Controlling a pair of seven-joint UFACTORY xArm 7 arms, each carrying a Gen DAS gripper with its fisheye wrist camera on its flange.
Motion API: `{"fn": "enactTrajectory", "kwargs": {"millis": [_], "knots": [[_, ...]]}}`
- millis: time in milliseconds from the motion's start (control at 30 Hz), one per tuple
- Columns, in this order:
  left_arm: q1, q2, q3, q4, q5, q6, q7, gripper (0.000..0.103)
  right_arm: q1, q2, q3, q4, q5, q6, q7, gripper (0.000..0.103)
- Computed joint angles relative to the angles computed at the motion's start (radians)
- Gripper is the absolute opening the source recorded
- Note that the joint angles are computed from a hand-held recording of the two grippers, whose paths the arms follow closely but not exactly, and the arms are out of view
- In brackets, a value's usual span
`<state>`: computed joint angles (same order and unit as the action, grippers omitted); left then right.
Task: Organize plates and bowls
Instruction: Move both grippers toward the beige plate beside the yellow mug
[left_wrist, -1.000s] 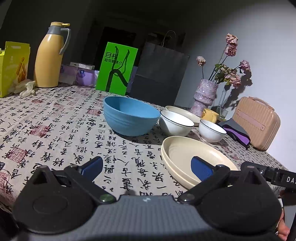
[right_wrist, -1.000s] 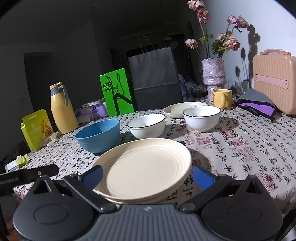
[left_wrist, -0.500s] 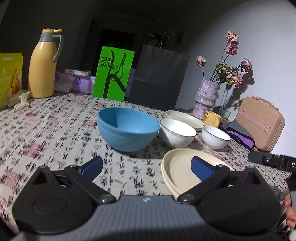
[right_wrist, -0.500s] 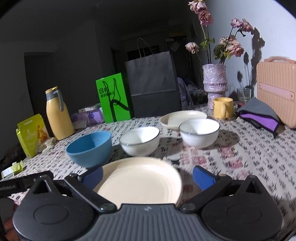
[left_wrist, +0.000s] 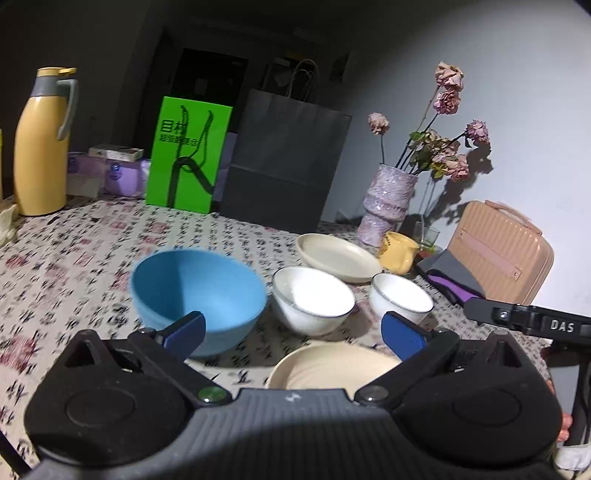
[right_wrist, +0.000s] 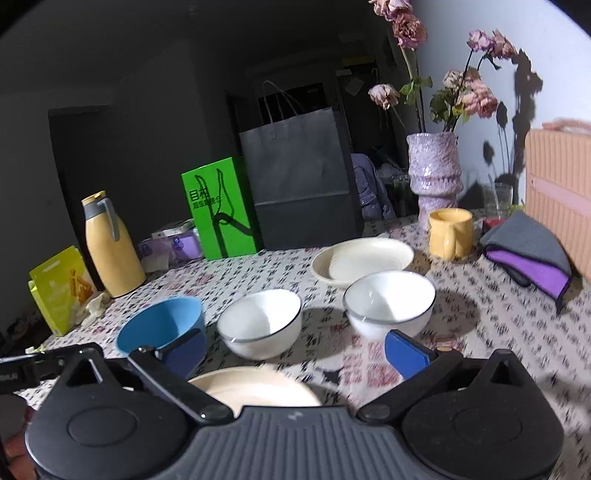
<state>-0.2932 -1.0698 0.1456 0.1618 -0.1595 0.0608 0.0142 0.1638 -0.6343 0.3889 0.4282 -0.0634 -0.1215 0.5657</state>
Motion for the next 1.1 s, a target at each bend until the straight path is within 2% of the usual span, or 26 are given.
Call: {"fn": "enactTrajectory", "kwargs": {"millis": [100,167,300,433,533,633,800,933,1000,1100], "knots": [[-0.026,0.064,-0.011,0.055,-0.009,-0.003,-0.023,0.103,-0.008,0.025,-0.029,0.043,-0.008,0.029,-0.02,0.103],[-0.053,0.104,-0.005,0.088,-0.018,-0.008,-0.033,0.103,0.034,0.05,-0.095,0.063,-0.004,0.021,-0.039,0.103],[-0.089,0.195,-0.009,0.17,-0.028,-0.004,-0.052,0.103,0.198,0.105,-0.29,0.128,0.029,0.045,-0.114,0.103],[-0.112,0.283,-0.02,0.26,-0.041,-0.009,-0.072,0.103,0.428,0.162,-0.529,0.23,0.117,0.116,-0.248,0.103],[-0.125,0.359,-0.027,0.339,-0.053,0.005,-0.091,0.103,0.523,0.209,-0.637,0.323,0.192,0.19,-0.335,0.103],[-0.123,0.441,-0.039,0.431,-0.074,0.037,-0.119,0.103,0.572,0.266,-0.703,0.4,0.257,0.204,-0.419,0.103],[-0.032,0.578,-0.12,0.586,-0.07,0.093,-0.191,0.103,0.678,0.369,-0.844,0.542,0.425,0.26,-0.597,0.103],[0.039,0.69,-0.173,0.719,-0.042,0.143,-0.247,0.103,0.683,0.469,-0.898,0.659,0.553,0.331,-0.699,0.103],[0.107,0.75,-0.23,0.792,0.023,0.172,-0.309,0.103,0.68,0.53,-0.922,0.732,0.634,0.392,-0.776,0.103],[0.216,0.835,-0.324,0.901,0.199,0.216,-0.453,0.103,0.638,0.618,-0.925,0.826,0.706,0.473,-0.831,0.103]]}}
